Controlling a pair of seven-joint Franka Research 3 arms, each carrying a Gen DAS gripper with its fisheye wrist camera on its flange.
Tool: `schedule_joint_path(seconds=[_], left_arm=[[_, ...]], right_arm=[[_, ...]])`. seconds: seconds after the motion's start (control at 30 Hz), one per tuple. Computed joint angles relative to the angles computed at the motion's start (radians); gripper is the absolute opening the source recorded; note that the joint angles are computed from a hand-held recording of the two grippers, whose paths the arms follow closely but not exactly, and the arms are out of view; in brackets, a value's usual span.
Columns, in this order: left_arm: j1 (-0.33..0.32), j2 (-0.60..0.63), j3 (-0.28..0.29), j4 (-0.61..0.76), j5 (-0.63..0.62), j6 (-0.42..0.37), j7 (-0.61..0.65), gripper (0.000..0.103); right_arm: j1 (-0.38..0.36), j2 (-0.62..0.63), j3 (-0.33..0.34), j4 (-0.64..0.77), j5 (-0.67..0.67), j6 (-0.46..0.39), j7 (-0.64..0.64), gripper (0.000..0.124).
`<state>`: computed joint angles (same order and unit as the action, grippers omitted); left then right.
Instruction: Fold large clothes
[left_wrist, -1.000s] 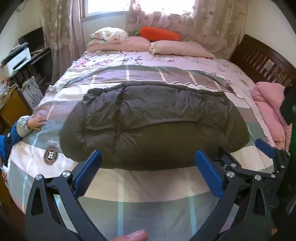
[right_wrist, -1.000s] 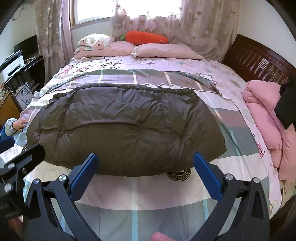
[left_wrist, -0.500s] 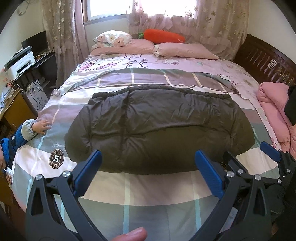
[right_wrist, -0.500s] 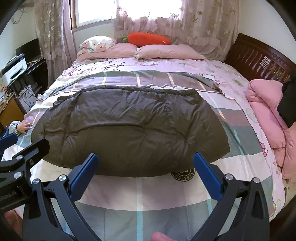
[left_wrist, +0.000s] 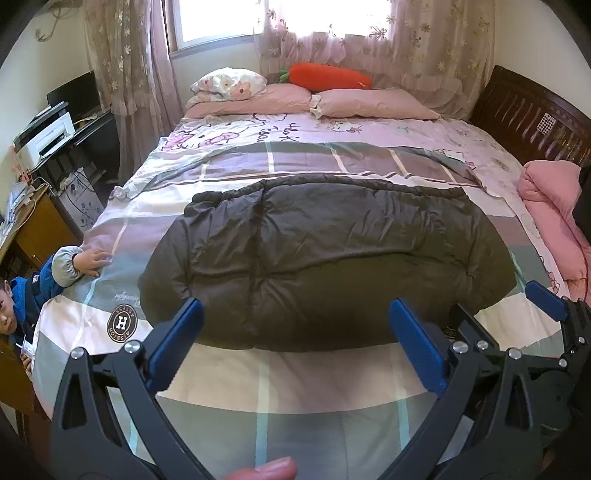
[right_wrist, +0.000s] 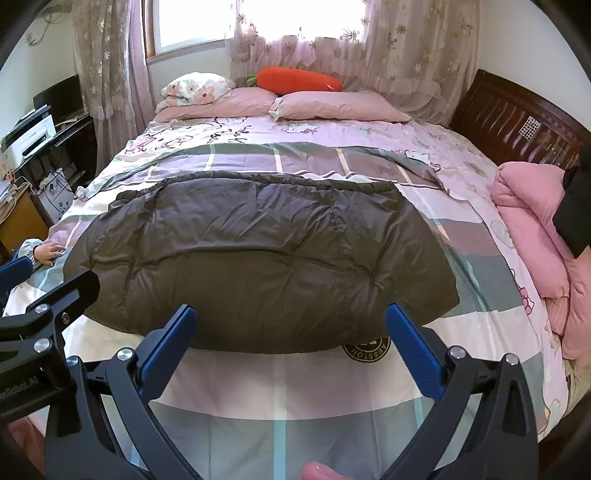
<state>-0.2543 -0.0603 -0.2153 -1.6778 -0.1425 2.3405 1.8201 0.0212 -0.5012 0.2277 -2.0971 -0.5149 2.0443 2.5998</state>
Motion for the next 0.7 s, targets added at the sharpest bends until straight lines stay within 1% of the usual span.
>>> schedule_joint_path(seconds=[0.53,0.7], left_arm=[[-0.002,-0.001,-0.002,-0.002,0.007,0.006,-0.004,0.101],[-0.003,-0.003,0.001,0.001,-0.018,0.001,0.019,0.101]], right_arm=[[0.0,0.001,0.001,0.001,0.002,-0.003,-0.002,0.102],[0.002,0.002,0.0,0.001,0.001,-0.004,0.0,0.102]])
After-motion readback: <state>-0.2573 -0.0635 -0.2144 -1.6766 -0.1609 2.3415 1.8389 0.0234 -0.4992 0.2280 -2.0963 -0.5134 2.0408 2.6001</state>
